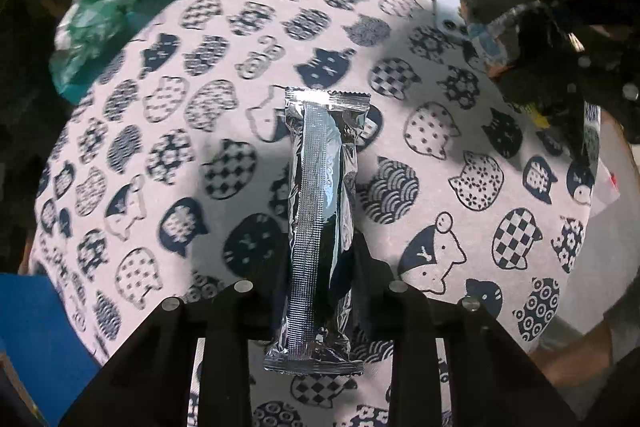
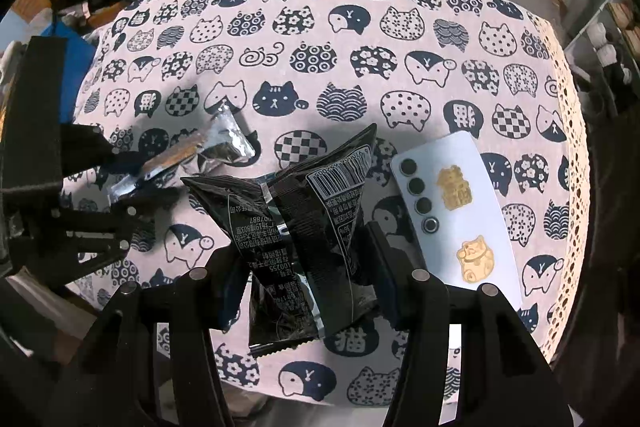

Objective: Organize snacks
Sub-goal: 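Lift both packets and carry them over the cardboard box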

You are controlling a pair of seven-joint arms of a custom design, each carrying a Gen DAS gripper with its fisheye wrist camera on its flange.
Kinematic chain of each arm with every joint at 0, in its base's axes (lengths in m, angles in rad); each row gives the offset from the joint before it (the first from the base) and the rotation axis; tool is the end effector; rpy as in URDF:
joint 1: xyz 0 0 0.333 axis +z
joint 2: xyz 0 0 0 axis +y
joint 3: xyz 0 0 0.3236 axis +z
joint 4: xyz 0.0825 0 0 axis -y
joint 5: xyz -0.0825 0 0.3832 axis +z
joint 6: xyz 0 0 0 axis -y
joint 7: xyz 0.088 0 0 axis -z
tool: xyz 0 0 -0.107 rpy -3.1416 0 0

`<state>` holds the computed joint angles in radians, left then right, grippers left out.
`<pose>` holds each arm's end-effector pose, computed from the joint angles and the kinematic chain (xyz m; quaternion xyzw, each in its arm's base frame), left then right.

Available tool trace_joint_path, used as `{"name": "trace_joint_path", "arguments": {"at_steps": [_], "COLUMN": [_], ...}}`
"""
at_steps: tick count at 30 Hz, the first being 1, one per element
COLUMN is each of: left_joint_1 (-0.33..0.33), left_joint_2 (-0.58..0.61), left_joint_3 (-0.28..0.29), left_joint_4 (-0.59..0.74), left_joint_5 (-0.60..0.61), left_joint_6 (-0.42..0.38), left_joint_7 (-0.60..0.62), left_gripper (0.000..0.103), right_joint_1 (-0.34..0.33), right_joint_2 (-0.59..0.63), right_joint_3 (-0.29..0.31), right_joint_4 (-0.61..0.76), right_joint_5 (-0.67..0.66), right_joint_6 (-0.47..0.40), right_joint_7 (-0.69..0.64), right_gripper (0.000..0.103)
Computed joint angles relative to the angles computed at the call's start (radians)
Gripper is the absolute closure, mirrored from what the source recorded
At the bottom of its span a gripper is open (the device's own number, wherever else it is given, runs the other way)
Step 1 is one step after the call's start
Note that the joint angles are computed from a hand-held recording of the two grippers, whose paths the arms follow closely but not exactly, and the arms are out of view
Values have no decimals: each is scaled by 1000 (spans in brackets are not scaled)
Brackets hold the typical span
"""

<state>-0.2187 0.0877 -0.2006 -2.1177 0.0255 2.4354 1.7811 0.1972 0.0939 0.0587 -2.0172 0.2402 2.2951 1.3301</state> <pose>0.5286 -0.2337 0.4043 -0.4439 0.8886 -0.0894 0.0734 0.5696 0.1537 0.4326 -0.8127 0.5668 0.0069 0.1346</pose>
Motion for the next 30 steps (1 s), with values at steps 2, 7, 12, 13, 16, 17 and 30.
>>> {"name": "trace_joint_path", "arguments": {"at_steps": [2,7,12,13,16,17,30], "left_joint_1": [7,32,50,55,67,69,137], "left_joint_2": [-26,-88,-137,-148,-149,-152,-304], "left_joint_3": [6,14,12,11,9,8,20], "left_joint_4": [-6,-8,6,10,24,27,-54], "left_joint_5": [-11,-24,2,12,33,45,112], "left_joint_6": [-8,-44,-68,-75,-82,-87,-66], "left_joint_7": [-14,-26,-76,-94,-127,-140,-229], "left_gripper": [74,74,74,74,74,74,74], "right_joint_1": [2,9,24,28,40,44,104], "right_joint_2": [0,-5,-30,-35,-52,-58,-79], "right_joint_3": [2,7,15,16,18,18,34], "right_joint_4": [6,32,32,32,29,29,83], "right_joint_5": [-1,6,28,32,42,44,86], "right_joint_6": [-1,1,10,13,16,15,7], "right_joint_7": [1,9,8,7,4,5,-11], "right_gripper": [49,49,49,49,49,49,49]}}
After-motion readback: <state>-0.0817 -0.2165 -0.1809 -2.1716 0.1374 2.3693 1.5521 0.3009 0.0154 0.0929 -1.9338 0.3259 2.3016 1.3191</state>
